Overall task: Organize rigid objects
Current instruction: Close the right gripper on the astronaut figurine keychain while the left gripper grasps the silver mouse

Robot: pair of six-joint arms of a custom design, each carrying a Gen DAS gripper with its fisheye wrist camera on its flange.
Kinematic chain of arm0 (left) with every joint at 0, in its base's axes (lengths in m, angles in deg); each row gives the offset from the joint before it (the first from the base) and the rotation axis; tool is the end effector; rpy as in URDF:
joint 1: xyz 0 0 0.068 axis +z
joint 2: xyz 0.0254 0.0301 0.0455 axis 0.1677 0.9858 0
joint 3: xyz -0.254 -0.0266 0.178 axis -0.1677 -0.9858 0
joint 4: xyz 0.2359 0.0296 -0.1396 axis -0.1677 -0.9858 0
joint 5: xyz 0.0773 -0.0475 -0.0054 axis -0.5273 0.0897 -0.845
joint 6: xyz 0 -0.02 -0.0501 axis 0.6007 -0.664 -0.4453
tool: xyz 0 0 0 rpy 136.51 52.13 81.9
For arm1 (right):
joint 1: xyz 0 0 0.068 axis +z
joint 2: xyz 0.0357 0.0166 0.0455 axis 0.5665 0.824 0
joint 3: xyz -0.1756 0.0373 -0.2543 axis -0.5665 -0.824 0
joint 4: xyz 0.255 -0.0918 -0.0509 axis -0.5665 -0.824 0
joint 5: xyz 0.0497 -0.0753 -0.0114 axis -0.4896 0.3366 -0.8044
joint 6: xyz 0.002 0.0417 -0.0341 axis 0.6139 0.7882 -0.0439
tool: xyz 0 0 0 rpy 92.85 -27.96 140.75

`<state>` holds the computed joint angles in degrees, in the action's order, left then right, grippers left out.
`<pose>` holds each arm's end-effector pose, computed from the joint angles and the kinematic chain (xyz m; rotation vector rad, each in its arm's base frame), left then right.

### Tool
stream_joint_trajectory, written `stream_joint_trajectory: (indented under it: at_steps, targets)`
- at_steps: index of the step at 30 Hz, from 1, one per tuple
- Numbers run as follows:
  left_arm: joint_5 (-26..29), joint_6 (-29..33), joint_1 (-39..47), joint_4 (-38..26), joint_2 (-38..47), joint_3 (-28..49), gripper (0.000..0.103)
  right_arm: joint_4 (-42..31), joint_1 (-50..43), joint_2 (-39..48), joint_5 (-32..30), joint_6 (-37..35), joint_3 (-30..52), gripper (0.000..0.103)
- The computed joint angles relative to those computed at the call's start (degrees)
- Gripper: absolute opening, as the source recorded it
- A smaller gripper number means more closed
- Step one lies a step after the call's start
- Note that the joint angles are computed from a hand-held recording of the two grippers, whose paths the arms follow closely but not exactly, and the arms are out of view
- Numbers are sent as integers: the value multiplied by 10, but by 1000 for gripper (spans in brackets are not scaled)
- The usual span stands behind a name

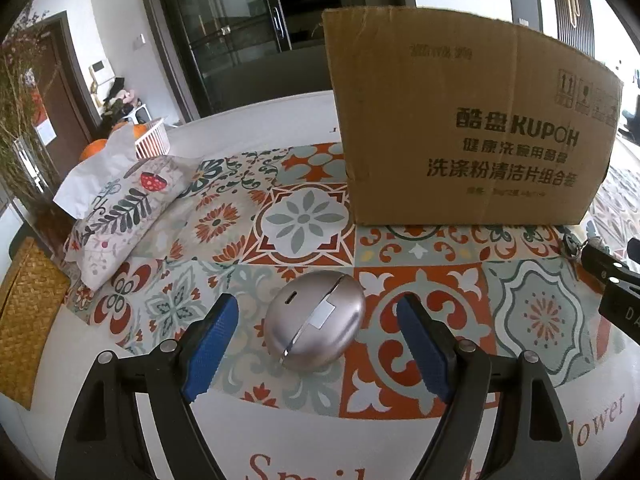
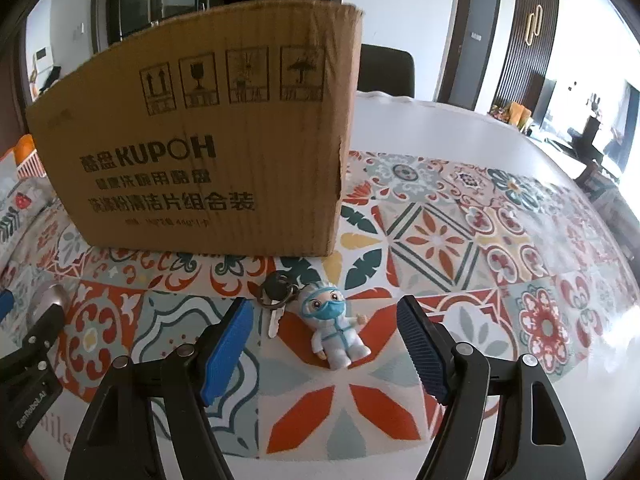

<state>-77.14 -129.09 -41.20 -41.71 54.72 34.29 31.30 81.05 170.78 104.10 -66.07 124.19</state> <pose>0.1326 -0.1241 0.1073 -0.6090 2.3571 0.4783 0.2508 0.2486 0.0810 -0.5141 2.3589 0.0978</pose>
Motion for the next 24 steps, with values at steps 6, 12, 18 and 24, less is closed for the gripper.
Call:
stream_joint_trajectory:
  at_steps: [6,12,18,24]
  targets:
    - [25,32,29,54,1,-15,79,-4,-8,27,-2,2,19,74]
    - [35,62,50,88,9,-23,74,-7,-19,49,-13,0,40,71]
    - [41,95,56,127,5,-36,60,0,-36,66,-50,-6,54,57]
    - [40,104,51,134,3,-39,60,16,-40,71,-77,-15,51,38]
